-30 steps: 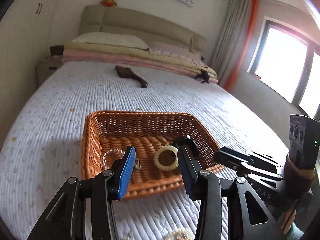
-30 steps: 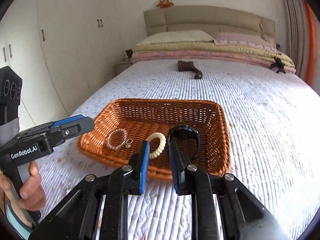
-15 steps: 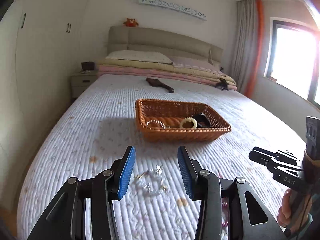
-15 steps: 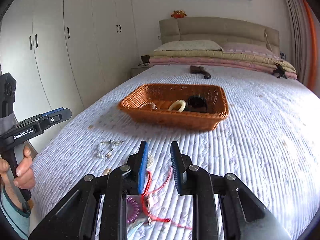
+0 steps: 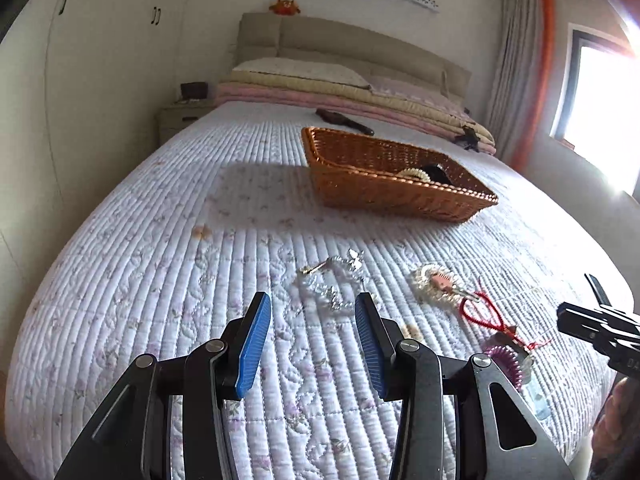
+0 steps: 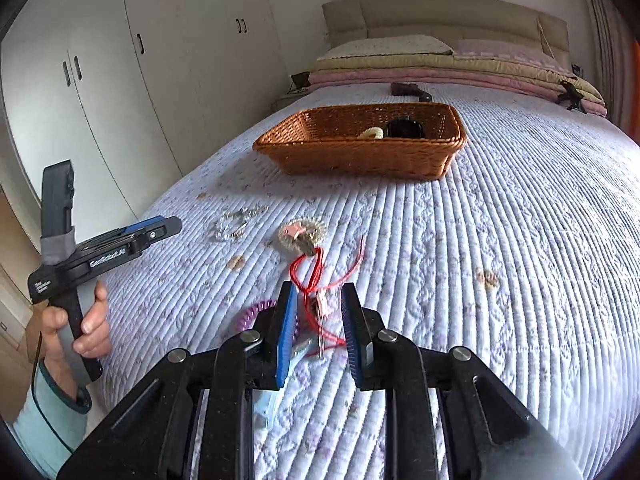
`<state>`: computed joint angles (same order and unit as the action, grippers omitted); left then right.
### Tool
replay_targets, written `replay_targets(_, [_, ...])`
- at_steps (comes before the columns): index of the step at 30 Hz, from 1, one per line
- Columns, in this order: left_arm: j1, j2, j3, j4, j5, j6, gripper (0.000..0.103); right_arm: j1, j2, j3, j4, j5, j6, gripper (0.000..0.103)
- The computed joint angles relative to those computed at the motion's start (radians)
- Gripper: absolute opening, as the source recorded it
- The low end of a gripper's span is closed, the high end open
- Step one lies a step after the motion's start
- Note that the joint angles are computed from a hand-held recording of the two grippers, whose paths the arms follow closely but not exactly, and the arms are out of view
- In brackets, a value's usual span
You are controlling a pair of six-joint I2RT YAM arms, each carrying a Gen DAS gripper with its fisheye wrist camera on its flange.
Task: Organize jewelry
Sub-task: 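Grasp crystal butterfly bracelet with left tool while right tool grasps pink star clip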
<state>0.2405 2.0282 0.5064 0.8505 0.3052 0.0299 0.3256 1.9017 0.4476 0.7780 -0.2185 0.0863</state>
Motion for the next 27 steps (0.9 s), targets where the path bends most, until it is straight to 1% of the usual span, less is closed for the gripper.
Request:
replay_targets(4, [0.009,0.019,-0.008,0.037,0.022,-0.007,0.045,0.025,0.004,-0.067,0.036,0.054,-0.006,0.019])
replay_targets(6, [0.019,0.036,-0.003,0.042,0.036,-0.019,0.045,0.018,0.027,-0.076,0.043,0.05,-0.007,0.019])
replay_targets(11, [0.044,0.047,0.008,0.035,0.072,-0.05,0.045,0.009,0.089,-0.034,0.006,0.023,-0.008,0.019])
replay_targets(18, [0.039,0.052,0.014,0.023,0.076,-0.034,0.045,0.063,0.118,0.037,-0.043,0.098,0.004,0.019])
replay_targets(24, [0.043,0.059,0.028,0.003,0.095,-0.035,0.045,0.091,0.144,0.124,-0.128,0.136,-0.002,0.019])
replay_targets(26, [0.044,0.058,0.035,-0.014,0.1,-0.035,0.045,0.102,0.146,0.135,-0.137,0.156,-0.003,0.012])
replay_targets(27, [0.043,0.055,0.043,-0.034,0.1,-0.032,0.045,0.103,0.144,0.133,-0.138,0.157,-0.011,0.005])
